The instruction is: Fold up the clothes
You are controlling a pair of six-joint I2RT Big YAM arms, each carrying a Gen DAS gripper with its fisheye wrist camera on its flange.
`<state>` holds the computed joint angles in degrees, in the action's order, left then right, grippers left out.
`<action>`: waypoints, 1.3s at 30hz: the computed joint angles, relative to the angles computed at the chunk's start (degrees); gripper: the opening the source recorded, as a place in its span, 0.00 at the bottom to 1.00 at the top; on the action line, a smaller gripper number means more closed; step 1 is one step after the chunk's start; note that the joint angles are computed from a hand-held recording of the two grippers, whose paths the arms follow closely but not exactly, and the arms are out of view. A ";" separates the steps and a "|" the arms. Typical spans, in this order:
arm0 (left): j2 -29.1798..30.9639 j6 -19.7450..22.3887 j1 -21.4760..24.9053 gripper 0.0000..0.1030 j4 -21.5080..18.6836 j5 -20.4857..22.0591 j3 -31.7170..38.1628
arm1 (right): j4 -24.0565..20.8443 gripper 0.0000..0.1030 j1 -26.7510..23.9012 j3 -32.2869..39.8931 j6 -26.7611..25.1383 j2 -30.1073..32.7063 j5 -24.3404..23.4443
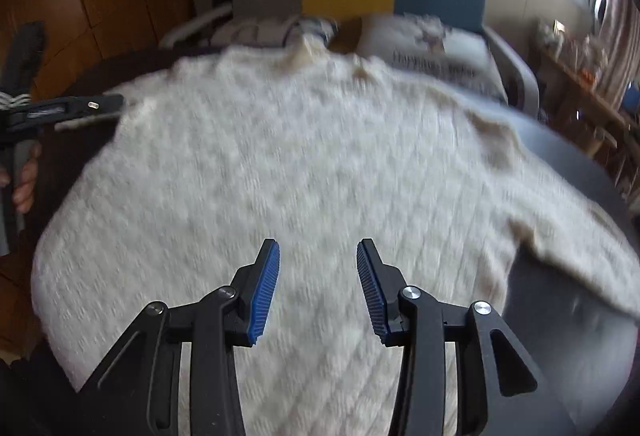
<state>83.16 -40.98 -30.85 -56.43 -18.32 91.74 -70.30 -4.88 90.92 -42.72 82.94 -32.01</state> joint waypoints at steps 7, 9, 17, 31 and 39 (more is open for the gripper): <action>10.24 6.74 7.76 0.20 1.90 7.03 10.93 | -1.54 0.42 8.74 16.81 6.77 13.05 -4.61; 13.11 8.24 9.20 0.20 1.93 9.58 13.70 | -2.31 0.42 11.26 21.34 6.10 16.97 -4.39; 23.38 17.73 10.14 0.19 -1.97 11.17 24.84 | -4.41 0.27 14.46 37.70 10.41 30.80 1.88; 25.26 16.93 9.88 0.16 -1.18 11.42 27.27 | -1.76 0.25 13.33 40.40 10.95 33.48 6.64; 40.66 19.78 7.33 0.16 -14.74 11.06 50.30 | -3.62 0.25 11.15 46.22 12.67 37.18 11.71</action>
<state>123.81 -21.20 -23.52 -71.17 -7.26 142.05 -73.92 6.27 137.14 -30.06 120.12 -20.29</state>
